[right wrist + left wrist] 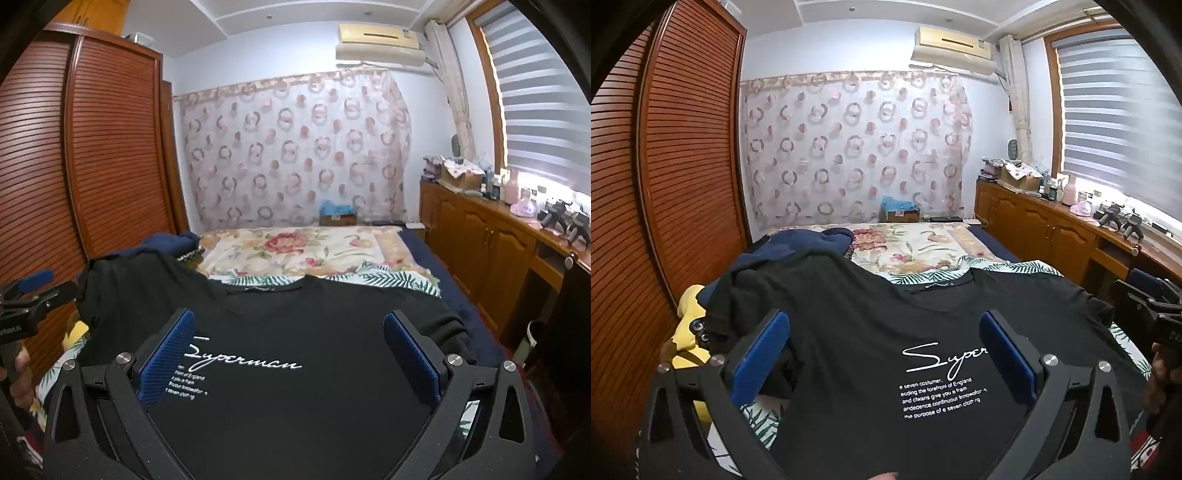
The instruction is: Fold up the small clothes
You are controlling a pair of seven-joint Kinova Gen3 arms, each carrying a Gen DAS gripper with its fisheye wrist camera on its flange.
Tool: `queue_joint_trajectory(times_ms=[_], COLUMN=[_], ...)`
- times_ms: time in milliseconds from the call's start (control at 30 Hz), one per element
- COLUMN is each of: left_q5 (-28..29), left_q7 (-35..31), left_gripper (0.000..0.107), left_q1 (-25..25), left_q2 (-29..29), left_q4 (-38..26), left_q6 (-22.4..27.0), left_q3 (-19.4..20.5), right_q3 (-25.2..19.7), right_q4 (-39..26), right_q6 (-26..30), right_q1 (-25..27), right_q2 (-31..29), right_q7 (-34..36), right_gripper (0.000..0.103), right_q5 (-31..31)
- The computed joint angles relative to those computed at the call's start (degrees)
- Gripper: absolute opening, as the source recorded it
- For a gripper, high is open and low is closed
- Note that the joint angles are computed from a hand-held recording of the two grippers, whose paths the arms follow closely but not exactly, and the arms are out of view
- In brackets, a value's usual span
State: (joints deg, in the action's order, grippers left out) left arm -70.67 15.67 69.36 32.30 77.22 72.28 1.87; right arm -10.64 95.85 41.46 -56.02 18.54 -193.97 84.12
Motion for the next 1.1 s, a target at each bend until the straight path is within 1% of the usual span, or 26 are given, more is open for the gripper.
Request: queue_joint_trajectory(times_ms=[100,133,167,233,267,333,900,1100], left_q5=[-0.3,-0.3,-0.1,-0.1,-0.5,-0.5,-0.7,-1.0], left_q7=[0.1,0.1,-0.2,-0.3,0.0,1.2,0.8,1.4], left_gripper=[0.103,0.103,0.103,0.103,0.103,0.103,0.103,0.103], left_q1=[-0.4,-0.6,0.3,0.1,-0.1,0.7,0.3,0.3], left_q2=[-0.3,-0.2,0.8,1.2,1.2,0.4,0.5,0.0], left_q4=[0.5,0.4,-0.6,-1.1,-0.9,1.0,0.7,1.8], left_q6=[-0.8,-0.6,0.6,0.6,0.4,0.5,1.2,1.1], left_q3=[-0.1,0.1,-0.3,-0.3,-0.2,-0.5,0.1,0.2], right_q3=[0.0,0.0,0.0,0.1,0.8,0.1,-0.6,-0.7], right_q4=[-0.1,-0.1,-0.3,-0.6,-0.4,0.9,0.6,0.7], right_q6=[0.2,0.2,0.2,0.2,-0.2,0.0,0.6,0.6], right_q1=[0.0,0.0,-0.1,-0.1,-0.6,-0.2,0.1,0.2], right_q2=[-0.1,0.0,0.1,0.4,0.5,-0.5,0.0,0.0], right_q7=[0.5,0.4,0.4,0.4,-0.1,-1.9,-2.4,-2.5], right_gripper=[0.103,0.103,0.103,0.103,0.103,0.103,0.103,0.103], right_q5=[-0.5,-0.4,-0.5,-0.4,0.1,1.4,2.3,2.5])
